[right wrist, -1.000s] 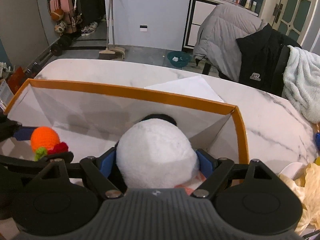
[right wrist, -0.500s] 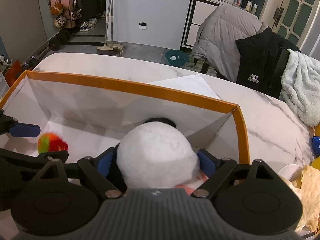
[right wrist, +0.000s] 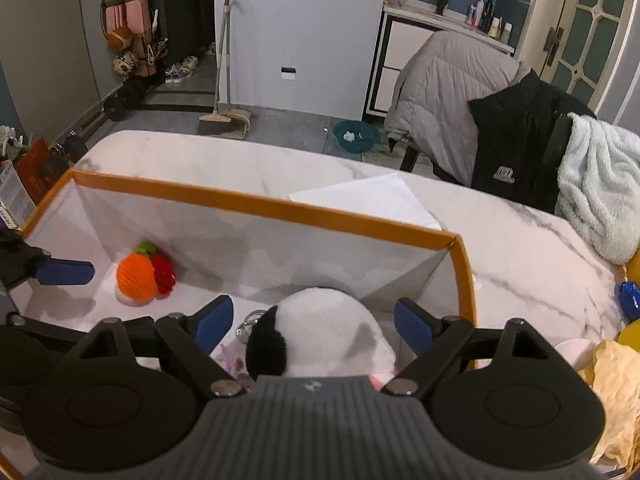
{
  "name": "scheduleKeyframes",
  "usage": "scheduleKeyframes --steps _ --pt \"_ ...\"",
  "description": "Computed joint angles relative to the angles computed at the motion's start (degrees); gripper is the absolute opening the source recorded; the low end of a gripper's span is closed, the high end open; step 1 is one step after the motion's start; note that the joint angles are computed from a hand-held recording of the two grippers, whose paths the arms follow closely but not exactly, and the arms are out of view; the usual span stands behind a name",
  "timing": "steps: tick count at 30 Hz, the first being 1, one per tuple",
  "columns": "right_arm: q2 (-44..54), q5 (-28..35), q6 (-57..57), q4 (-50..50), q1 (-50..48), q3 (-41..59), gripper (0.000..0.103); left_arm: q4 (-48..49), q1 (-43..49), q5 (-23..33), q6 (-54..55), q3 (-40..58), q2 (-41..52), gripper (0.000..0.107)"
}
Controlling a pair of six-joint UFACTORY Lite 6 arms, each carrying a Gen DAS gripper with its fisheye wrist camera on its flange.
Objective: Organize objects
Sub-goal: 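Open both grippers to drop the fruit and panda into the orange box, then withdraw both tools from the box toward the pink pouch on the table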
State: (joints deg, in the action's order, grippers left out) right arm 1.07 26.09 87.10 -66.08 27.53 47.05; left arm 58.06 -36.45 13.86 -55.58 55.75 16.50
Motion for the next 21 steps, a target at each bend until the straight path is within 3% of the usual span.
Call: scheduleKeyframes --steps 4,7,11,14,21 --pt "-3.8 0.9 -1.5 1.9 0.8 -1.3 0.088 6.8 0.1 -1.2 -7.3 -3.4 -3.6 0.08" --pt "-7.7 1.8 -2.6 3.8 2.1 -2.8 0.088 5.7 0.5 -1.6 -6.0 -5.9 -7.6 0.08" --pt "-13.4 5.5 -4.9 6.8 5.9 -4.2 0.088 -2.6 2.2 -2.5 3.2 -9.9 -15.9 0.081" --pt "-18.1 9.3 -5.8 8.9 10.0 -5.1 0.088 -16.2 4.0 -3.0 16.3 -13.4 -23.1 0.082" --pt "-25.8 19.7 -4.5 10.0 22.2 -5.0 0.088 -31.1 4.3 4.7 32.9 -19.3 -40.7 0.082"
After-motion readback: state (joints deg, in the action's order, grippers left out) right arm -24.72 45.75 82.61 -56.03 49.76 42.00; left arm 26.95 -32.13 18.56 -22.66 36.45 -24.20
